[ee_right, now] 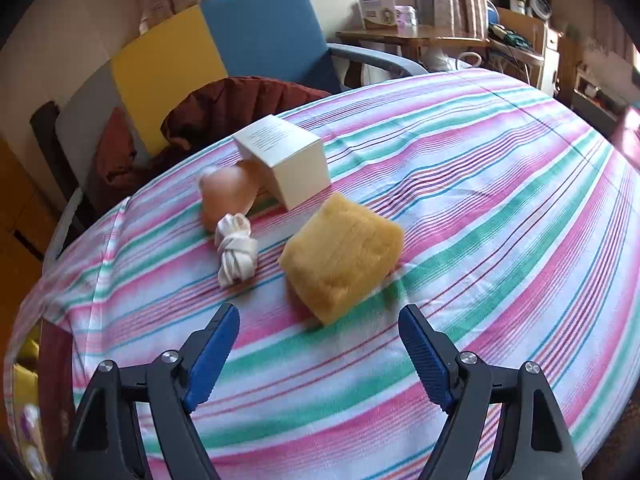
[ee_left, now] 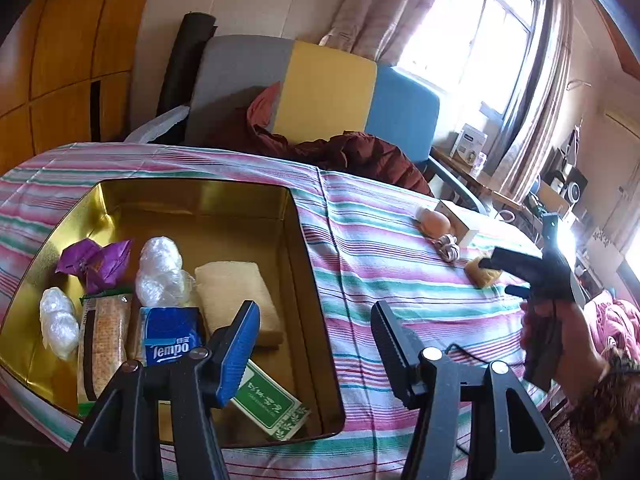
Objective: Organize objects
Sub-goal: 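Grasp the second yellow sponge with the right gripper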
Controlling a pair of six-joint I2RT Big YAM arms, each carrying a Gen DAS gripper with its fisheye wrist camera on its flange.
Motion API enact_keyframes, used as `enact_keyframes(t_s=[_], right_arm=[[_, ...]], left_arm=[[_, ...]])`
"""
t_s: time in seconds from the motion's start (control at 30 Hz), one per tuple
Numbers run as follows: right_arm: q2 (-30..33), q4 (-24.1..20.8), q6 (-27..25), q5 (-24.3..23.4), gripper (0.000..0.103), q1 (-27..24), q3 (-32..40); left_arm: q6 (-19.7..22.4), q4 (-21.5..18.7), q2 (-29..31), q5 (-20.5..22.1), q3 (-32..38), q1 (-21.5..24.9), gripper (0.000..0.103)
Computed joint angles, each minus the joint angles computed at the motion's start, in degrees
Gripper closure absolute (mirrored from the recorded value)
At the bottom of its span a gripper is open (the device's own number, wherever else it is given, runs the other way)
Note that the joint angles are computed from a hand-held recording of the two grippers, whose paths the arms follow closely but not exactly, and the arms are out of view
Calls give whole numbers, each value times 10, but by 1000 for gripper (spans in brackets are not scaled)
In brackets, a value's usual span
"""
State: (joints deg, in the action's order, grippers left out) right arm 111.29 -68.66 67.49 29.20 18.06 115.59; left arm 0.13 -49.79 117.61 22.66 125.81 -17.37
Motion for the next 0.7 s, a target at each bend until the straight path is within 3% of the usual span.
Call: enact_keyframes(t_s=[0.2, 0.37, 0.5, 0.63, 0.7], right_arm=[[34, 8, 9, -10, 22, -30, 42], [62, -24, 0, 16, 25, -37, 73], [48, -6, -30, 28, 44, -38, 33], [-4, 63, -29, 30, 71, -38, -52], [-26, 94, -24, 30, 76, -35, -91]], left_arm=[[20, -15, 0, -9, 4, -9, 44], [36, -28, 3, -16, 11, -17, 44], [45, -52, 17, -12, 37, -24, 44], [49, -97, 55, -7, 108, -34, 44], [48, -125, 82, 0, 159, -40, 44]])
